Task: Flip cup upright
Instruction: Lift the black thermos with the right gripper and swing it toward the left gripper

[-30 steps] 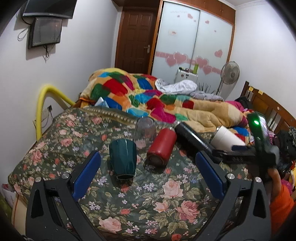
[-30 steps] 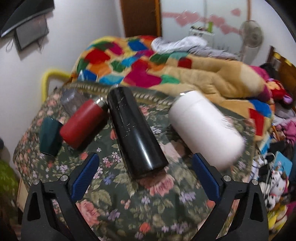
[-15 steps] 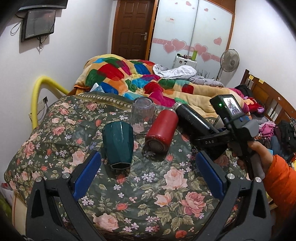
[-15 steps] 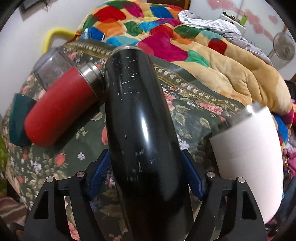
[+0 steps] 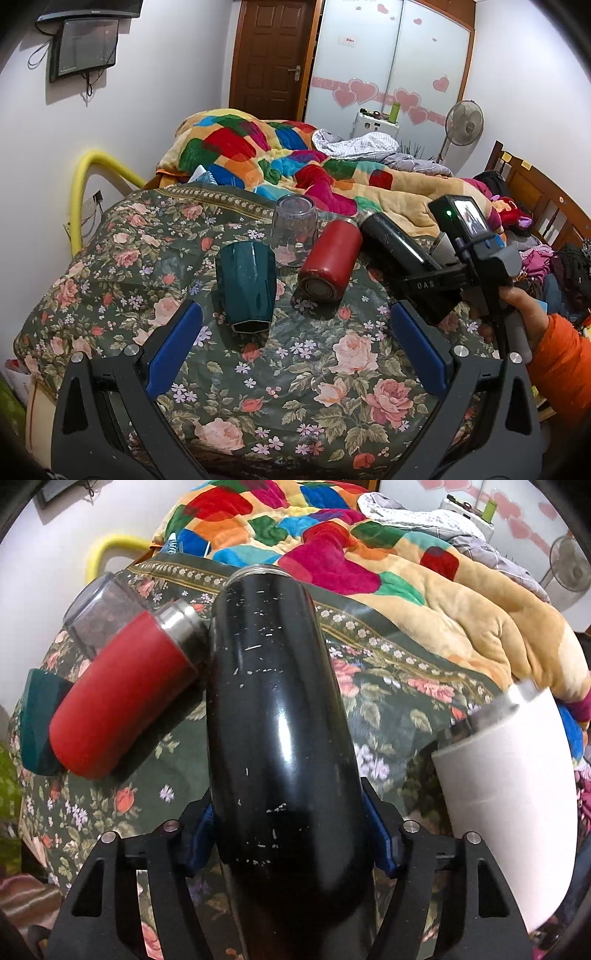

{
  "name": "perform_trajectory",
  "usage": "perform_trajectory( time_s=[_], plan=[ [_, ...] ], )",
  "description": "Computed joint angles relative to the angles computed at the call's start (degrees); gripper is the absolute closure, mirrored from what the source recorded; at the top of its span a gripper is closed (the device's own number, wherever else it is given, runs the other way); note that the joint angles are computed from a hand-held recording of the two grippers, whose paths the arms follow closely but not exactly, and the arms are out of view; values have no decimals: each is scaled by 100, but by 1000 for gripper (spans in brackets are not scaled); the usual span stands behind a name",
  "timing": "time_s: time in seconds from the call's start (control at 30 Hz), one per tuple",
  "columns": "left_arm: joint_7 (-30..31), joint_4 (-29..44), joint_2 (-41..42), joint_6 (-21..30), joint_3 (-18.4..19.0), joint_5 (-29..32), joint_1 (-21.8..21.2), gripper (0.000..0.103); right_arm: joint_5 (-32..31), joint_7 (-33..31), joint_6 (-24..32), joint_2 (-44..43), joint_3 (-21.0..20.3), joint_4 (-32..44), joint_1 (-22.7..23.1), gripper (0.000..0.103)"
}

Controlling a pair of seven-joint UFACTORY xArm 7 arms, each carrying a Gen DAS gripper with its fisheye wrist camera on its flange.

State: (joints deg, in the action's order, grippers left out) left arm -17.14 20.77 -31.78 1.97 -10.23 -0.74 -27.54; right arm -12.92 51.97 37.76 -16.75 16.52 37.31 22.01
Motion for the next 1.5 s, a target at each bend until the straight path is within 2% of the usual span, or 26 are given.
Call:
perform_trajectory(
  time_s=[0.13, 0.37, 0.6, 0.8, 1.0, 1.13, 1.3, 1.5],
  plan=[
    [-53, -36, -241, 115, -83, 27, 31, 0, 223, 121, -37, -294, 30, -213, 104, 39],
    [-183, -137, -765, 328, -178, 31, -54, 0, 276, 407, 328, -1097, 295, -382, 265, 39],
    [-324, -269, -1447, 638, -278, 57, -144, 0, 97, 690, 967, -1741, 793, -118, 403, 39],
    [-411, -401, -1938, 927, -313, 62, -236, 0, 66, 863, 1106, -1922, 1126, 4, 602, 39],
    [-415, -508, -2212, 1122, -290, 73, -269, 0, 161, 1007, 855, -1759, 1296, -28, 889, 39],
    [-413, -572, -2316, 1218, -270, 65, -271, 0, 118, 1143, 544, -1328, 1375, -44, 968, 39],
    [-411, -649, -2338, 1315, -256, 57, -251, 0, 64, 1229, -28, -532, 1222, -92, 1064, 39],
    [-397, -662, -2061, 1305, -227, 51, -200, 0, -93, 1171, -174, 250, 968, 106, 1277, 39]
  ],
)
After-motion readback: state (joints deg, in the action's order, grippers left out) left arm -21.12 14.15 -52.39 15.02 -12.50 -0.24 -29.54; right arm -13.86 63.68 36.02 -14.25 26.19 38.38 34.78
